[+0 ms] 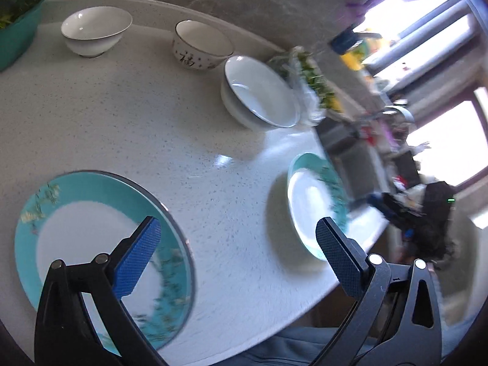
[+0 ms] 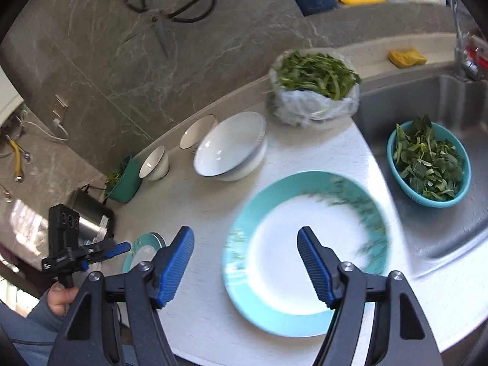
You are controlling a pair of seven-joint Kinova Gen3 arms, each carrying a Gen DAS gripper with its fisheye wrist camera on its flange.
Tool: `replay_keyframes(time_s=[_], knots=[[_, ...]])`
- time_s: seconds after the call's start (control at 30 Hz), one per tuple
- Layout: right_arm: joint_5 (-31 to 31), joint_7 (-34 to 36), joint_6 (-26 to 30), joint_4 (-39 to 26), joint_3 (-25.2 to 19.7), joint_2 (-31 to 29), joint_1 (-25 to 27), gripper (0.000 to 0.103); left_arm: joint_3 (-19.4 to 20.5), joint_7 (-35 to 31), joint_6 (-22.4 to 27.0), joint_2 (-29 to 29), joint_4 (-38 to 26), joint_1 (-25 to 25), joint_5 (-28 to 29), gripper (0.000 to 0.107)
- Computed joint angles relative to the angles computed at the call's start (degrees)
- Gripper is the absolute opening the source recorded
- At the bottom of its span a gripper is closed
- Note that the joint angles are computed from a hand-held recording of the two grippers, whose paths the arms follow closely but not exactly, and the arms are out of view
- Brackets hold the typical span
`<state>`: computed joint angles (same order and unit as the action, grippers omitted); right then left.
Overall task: Organize plates and bowls
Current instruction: 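Move the right gripper to the rim of the second teal floral plate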
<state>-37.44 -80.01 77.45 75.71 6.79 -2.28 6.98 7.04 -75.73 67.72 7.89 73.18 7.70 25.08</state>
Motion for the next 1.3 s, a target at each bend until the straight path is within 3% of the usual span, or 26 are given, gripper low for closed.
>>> replay_keyframes(time_s=[0.13,0.27,0.33,0.6,0.77,0.83,0.9,1.07,1.13,1.3], knots=[[-8.0,9.3,9.3,-3.5,2.0,5.6,9.3,0.072,-0.2,9.3,0.7,4.1,-5.5,10.6,-9.1,0.101],[-10.9,13.6,15.6,-6.1,3.9,11.1,12.7,0.067,0.3,17.7,3.1,9.6,-11.1,17.9,-15.0,0.098],[-11.7,14.6,16.8,-6.0,2.9,12.6,14.9,0.065,3.0,19.8,2.1,11.0,-11.3,17.6,-16.3,0.097],[-11.5,16.2,19.8,-7.9,-1.8,17.4,20.5,0.063,2.2,23.7,-2.9,13.6,-10.2,20.3,-19.2,0.097],[-11.1,16.1,21.2,-9.9,-4.1,20.2,21.5,0.058,2.2,24.5,-1.2,17.2,-13.4,20.1,-18.4,0.095],[-11.0,16.2,21.6,-10.3,-4.7,20.7,21.8,0.056,2.2,24.7,-0.1,18.5,-14.8,20.3,-18.2,0.085],[-11.0,16.3,21.9,-10.5,-5.2,21.2,21.9,0.056,2.3,24.4,-0.1,19.1,-15.5,20.4,-17.9,0.084],[-10.5,15.8,23.0,-11.8,-5.9,22.7,22.4,0.050,1.6,25.2,1.6,21.1,-18.4,22.3,-19.5,0.067],[-10.6,15.9,23.4,-12.2,-6.3,23.1,22.5,0.047,1.5,25.1,1.8,21.7,-19.2,22.7,-19.9,0.055],[-10.5,15.8,23.9,-12.6,-6.9,23.7,22.6,0.042,1.5,24.7,1.5,22.3,-19.9,23.0,-19.8,0.048]])
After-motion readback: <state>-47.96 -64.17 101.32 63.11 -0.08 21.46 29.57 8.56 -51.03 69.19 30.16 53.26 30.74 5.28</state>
